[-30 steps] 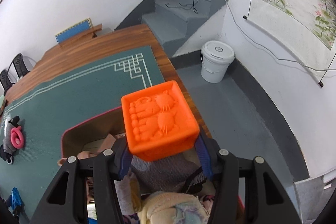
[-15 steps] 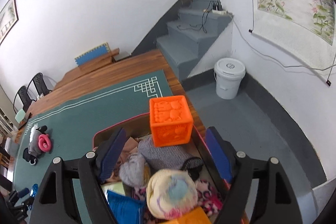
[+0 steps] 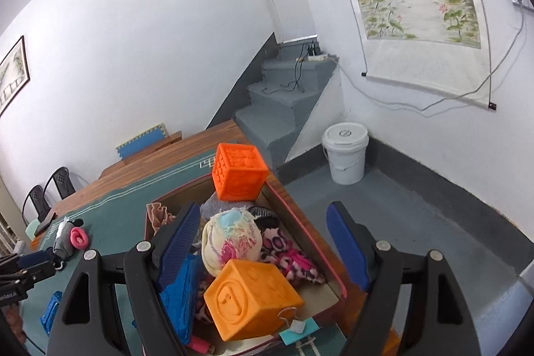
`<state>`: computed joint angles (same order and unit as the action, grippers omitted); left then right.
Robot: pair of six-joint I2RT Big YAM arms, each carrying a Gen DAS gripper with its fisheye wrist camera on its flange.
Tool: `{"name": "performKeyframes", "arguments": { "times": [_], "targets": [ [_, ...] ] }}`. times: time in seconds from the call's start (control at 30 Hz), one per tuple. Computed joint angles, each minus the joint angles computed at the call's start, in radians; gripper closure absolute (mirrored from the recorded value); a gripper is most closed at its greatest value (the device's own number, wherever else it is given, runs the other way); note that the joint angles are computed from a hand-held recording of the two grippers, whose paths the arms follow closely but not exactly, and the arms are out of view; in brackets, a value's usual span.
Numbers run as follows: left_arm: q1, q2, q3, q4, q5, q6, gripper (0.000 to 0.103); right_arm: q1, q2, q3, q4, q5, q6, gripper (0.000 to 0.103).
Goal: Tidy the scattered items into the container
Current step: 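Carry the blue packet into the tin and open the left tool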
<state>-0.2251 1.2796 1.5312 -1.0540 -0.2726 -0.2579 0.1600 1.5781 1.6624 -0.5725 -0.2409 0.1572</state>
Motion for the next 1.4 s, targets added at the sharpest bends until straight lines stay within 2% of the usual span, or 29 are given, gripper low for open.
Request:
{"name": "performKeyframes", "arguments": {
  "times": [0.07, 0.17, 0.27, 0.4, 0.47, 0.53, 0.57, 0.6, 0.77, 0.93, 1.13, 1.4],
  "targets": [
    [0.02, -0.046, -0.057, -0.016, -0.042, -0.002, 0.024, 0.003, -0.007, -0.01, 0.005, -0.014, -0.003, 0.022],
    [0.072, -0.103, -0.132, -0.059, -0.061, -0.042, 0.023, 0.011, -0.01, -0.015, 0.003, -0.043, -0.018, 0.022],
    [0.139, -0.151, -0.211, -0.085, -0.025, -0.091, 0.023, 0.021, -0.03, -0.036, 0.013, -0.057, -0.027, 0.022],
    [0.168, -0.181, -0.286, -0.087, -0.004, -0.083, 0.024, 0.034, -0.037, -0.046, 0.022, -0.052, -0.034, 0.021],
    [0.175, -0.184, -0.315, -0.08, 0.03, -0.081, 0.024, 0.04, -0.04, -0.054, 0.028, -0.041, -0.039, 0.021],
    [0.173, -0.198, -0.342, -0.05, 0.049, -0.086, 0.032, 0.044, -0.042, -0.062, 0.033, -0.03, -0.041, 0.021],
    [0.175, -0.2, -0.343, -0.045, 0.062, -0.088, 0.041, 0.045, -0.043, -0.064, 0.036, -0.027, -0.042, 0.021],
    [0.171, -0.198, -0.34, -0.045, 0.054, -0.09, 0.057, 0.047, -0.044, -0.066, 0.04, -0.025, -0.043, 0.021],
    [0.148, -0.16, -0.295, -0.063, 0.033, -0.11, 0.059, 0.052, -0.052, -0.078, 0.061, -0.011, -0.044, 0.021],
    [0.1, -0.069, -0.168, -0.047, 0.02, -0.125, 0.059, 0.042, -0.074, -0.095, 0.108, -0.009, -0.014, 0.021],
    [0.027, 0.141, 0.131, -0.042, 0.048, -0.094, 0.059, 0.01, -0.075, -0.091, 0.122, -0.018, 0.047, 0.021],
    [-0.028, 0.461, 0.564, -0.135, 0.132, -0.037, 0.059, -0.016, -0.06, -0.074, 0.115, -0.03, 0.067, 0.021]
  ]
}}
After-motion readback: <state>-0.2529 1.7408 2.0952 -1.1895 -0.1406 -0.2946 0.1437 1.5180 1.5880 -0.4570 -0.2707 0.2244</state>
